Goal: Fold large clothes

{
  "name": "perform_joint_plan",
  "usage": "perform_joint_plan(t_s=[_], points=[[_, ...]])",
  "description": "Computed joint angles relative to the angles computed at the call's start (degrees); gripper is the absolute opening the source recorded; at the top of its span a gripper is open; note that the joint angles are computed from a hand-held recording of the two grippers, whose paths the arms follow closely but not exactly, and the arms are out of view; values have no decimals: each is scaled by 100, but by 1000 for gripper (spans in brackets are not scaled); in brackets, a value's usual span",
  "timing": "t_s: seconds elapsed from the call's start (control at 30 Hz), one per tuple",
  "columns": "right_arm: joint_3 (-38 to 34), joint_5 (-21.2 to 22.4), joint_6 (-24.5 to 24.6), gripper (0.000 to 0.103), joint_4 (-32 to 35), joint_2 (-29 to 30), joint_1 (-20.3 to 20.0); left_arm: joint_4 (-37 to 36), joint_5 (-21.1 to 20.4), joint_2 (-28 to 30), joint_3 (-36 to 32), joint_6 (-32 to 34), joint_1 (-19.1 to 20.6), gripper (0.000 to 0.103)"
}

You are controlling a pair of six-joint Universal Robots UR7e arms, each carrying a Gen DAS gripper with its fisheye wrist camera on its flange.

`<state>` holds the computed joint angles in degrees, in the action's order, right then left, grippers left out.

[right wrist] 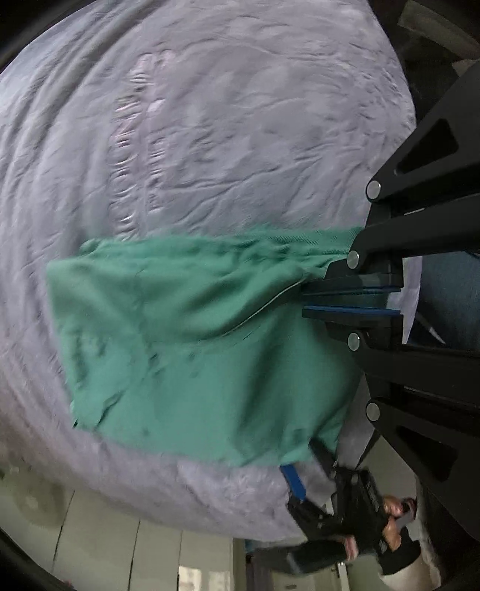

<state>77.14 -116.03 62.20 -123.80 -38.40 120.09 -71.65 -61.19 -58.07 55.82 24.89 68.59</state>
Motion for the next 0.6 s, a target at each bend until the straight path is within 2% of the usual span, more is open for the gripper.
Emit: perform_joint_plan(t_s=[0.2, 0.4, 0.5, 0.6], points=[[-51, -100, 94, 3, 140, 245, -17, 119, -32, 64, -148, -119, 44, 71], [162, 98, 394, 3, -194, 148, -71, -3, 191, -29, -32, -91, -54, 71], [188, -145, -35, 8, -675, 28, 99, 35, 229, -13, -108, -109, -63, 71], [1, -549, -73, 8, -467, 50, 213, 107, 261, 30, -201, -133, -58, 71]])
